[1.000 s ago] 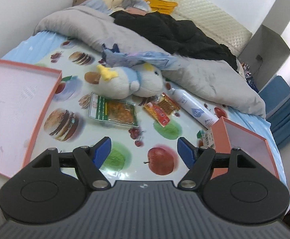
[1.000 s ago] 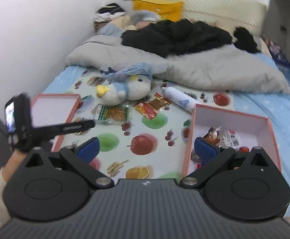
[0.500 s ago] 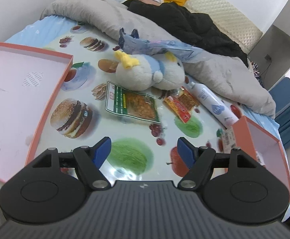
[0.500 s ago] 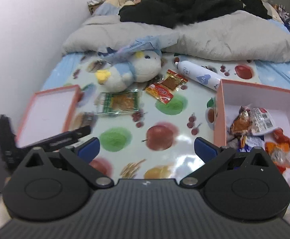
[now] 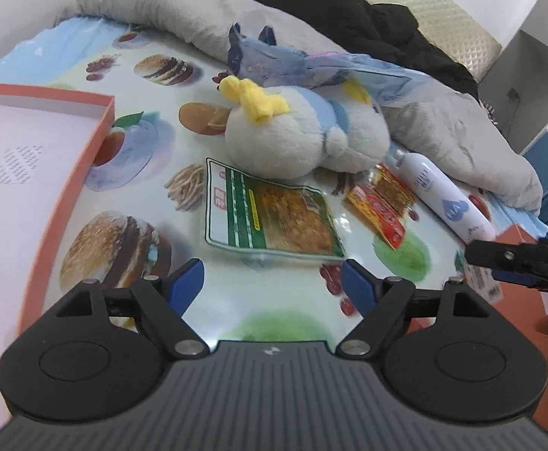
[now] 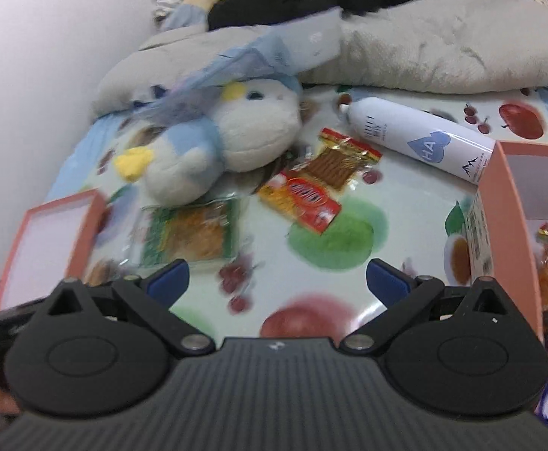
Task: Organize snacks
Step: 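Withdraw both tools from the box back toward the snack pile, then grasp the green-labelled meat pack with the left tool while the right tool grasps the brown strip pack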
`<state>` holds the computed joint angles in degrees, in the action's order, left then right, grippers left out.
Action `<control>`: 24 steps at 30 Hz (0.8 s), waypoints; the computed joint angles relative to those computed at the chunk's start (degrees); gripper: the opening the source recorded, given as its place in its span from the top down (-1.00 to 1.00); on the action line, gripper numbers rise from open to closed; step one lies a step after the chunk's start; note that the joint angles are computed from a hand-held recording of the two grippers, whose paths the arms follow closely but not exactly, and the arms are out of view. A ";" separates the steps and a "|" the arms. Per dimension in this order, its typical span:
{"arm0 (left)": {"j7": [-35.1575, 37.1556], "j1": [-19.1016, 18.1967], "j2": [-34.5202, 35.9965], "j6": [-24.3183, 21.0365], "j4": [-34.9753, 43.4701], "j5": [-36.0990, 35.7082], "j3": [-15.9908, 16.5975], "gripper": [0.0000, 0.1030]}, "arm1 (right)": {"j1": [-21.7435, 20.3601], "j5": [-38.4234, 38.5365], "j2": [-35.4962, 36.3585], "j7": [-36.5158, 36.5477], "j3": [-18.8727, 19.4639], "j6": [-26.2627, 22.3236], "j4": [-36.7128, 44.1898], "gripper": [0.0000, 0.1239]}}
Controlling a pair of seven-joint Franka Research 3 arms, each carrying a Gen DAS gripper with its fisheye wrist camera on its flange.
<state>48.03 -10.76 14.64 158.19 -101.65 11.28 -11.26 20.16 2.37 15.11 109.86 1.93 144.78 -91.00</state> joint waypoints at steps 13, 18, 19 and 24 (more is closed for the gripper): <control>-0.86 -1.04 10.34 3.14 8.51 4.09 2.67 -0.62 | 5.42 -10.83 23.13 10.59 -9.48 5.02 23.14 -0.65; 0.07 -0.37 12.47 2.35 10.69 3.19 1.99 -0.59 | 4.91 -12.50 31.23 11.20 -10.46 -0.49 34.34 -0.65; 0.56 -0.15 12.68 2.07 10.91 2.92 1.71 -0.59 | 4.28 -12.15 32.37 9.86 -9.71 -1.54 36.02 -0.65; 2.31 0.27 13.07 3.11 10.67 1.87 0.98 -0.44 | 4.89 -13.92 33.34 7.96 -10.43 -1.23 36.00 -0.66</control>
